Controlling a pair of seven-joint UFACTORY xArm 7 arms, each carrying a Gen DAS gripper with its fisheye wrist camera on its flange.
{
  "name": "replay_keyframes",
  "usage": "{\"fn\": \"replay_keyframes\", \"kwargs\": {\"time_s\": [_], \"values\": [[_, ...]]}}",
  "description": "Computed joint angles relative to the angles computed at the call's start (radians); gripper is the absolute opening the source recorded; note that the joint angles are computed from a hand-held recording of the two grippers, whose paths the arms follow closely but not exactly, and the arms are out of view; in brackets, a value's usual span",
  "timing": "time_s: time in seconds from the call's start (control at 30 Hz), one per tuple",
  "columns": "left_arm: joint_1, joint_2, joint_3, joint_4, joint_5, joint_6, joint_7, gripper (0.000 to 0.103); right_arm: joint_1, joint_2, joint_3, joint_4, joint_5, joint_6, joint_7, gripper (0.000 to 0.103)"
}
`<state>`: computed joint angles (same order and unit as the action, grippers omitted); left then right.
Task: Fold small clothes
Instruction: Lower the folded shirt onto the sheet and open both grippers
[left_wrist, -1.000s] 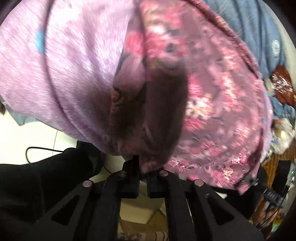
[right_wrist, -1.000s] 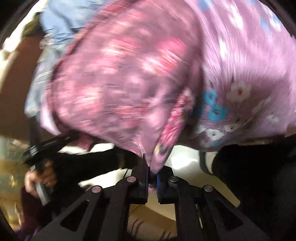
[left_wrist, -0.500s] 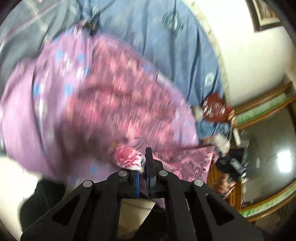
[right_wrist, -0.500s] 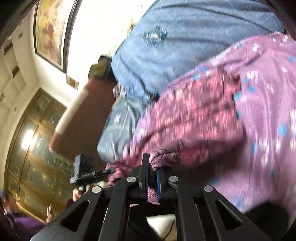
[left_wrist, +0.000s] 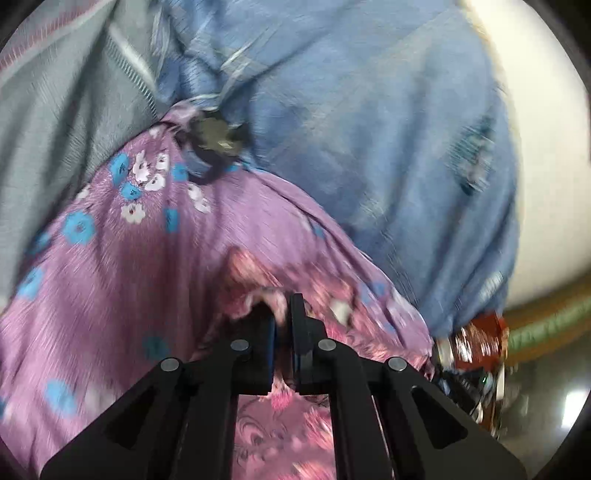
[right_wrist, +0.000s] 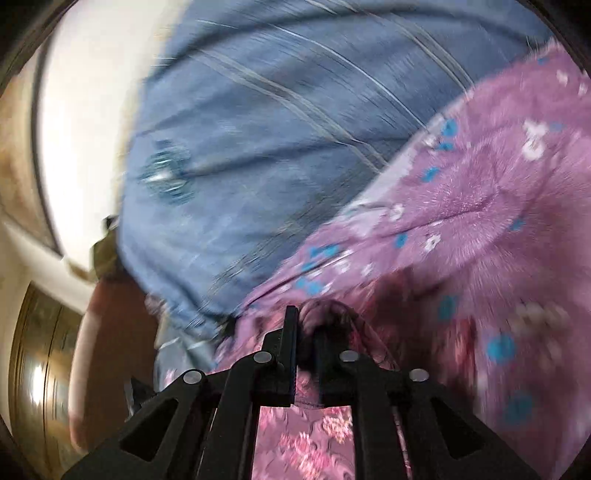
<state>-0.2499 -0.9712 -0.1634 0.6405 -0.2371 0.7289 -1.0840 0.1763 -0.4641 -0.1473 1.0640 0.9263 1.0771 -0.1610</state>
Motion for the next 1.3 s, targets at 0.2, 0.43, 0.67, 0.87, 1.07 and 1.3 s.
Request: {"fn": "replay_keyframes", "kwargs": {"time_s": [0.2,0.43,0.67,0.87,1.07,1.3], "values": [[0.153,-0.174,-0.107,-0.145,0.066,-0.178,-0.167,0.045,-0.016,0.015,0.038,-0.101,0.018,-0.207,0.001,0.048],[0.107,-0.099,-0.258,0.115,0.166,0.203,-0.185,0.072,0.074,-0.101,0.075,-0.087,-0.176,-0.089,-0.085,0.048],[0.009,0.09,-0.355,0.15,0.186,0.282,-0.272,0.072,0.163,0.016,0.286,0.0,-0.465,0.046,-0.03,0.04],[0.02,0.067,-0.34,0.11,0.308,0.258,-0.342,0.072,0.169,0.291,0.338,0.191,-0.572,-0.248,0.136,0.036],[0.042,-0.002,-0.324,0.123,0.357,0.348,-0.385,0.072,0.178,0.214,0.312,0.182,-0.513,-0.345,0.111,0.036],[-0.024,0.066,-0.323,0.194,0.295,0.511,-0.298,0.083,0.121,-0.063,0.237,-0.053,-0.651,-0.194,0.119,0.038]]}}
